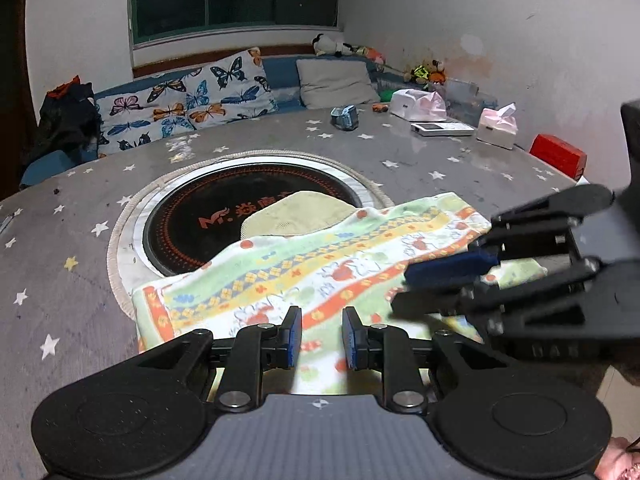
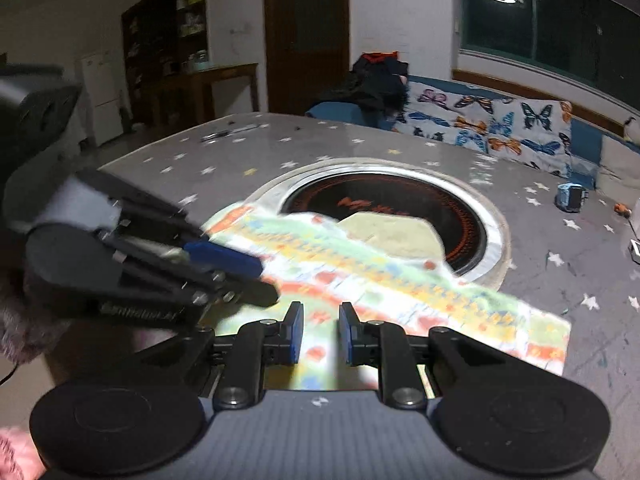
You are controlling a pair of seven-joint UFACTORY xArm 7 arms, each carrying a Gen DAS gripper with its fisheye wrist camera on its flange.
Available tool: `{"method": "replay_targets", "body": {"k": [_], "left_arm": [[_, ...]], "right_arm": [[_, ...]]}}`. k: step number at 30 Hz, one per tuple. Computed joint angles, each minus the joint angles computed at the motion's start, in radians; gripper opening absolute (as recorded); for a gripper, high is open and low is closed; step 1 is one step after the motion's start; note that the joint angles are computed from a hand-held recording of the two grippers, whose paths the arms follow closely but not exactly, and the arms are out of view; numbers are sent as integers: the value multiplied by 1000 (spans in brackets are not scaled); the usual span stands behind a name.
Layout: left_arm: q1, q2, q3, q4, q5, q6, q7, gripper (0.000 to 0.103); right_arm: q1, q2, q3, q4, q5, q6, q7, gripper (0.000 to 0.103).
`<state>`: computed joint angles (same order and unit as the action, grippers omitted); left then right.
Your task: Fold clothes
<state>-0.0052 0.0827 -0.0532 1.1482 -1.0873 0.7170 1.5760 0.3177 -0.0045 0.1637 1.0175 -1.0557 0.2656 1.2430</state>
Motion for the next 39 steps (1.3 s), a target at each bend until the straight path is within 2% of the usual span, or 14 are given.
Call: {"method": "replay_targets", "body": {"k": [2, 4, 9, 12, 18, 25, 29, 35, 39], "left_arm": [[0, -14, 1, -26, -8, -9, 28, 25], [-6, -29, 0, -54, -17, -36, 51, 25], [-6, -79, 24, -97, -82, -7, 119, 25], [-13, -75, 33, -106, -75, -16, 111, 27], [-5, -82, 48, -105, -98, -7, 102, 27], [25, -40, 54, -70, -89, -5, 35, 27], [43, -13, 51, -39, -74, -12, -5, 30], [66, 30, 38, 9, -34, -40, -68, 29], [77, 45, 25, 45, -20, -43, -98, 28]], "right_arm": [[10, 2, 9, -9, -19, 17, 4, 19], [20, 1, 15, -14, -90, 40, 63, 19], [19, -44, 28, -41, -117, 25, 112, 19], [14, -45, 38, -57, -100, 25, 109, 19], [-16, -116, 59, -109, -147, 32, 238, 19], [-67, -217, 93, -226, -59, 113, 265, 20], [-102, -281, 112, -282, 0, 121, 251, 15], [-158, -322, 136, -321, 89, 76, 198, 14], [-213, -303, 176, -282, 55, 66, 200, 15]]}}
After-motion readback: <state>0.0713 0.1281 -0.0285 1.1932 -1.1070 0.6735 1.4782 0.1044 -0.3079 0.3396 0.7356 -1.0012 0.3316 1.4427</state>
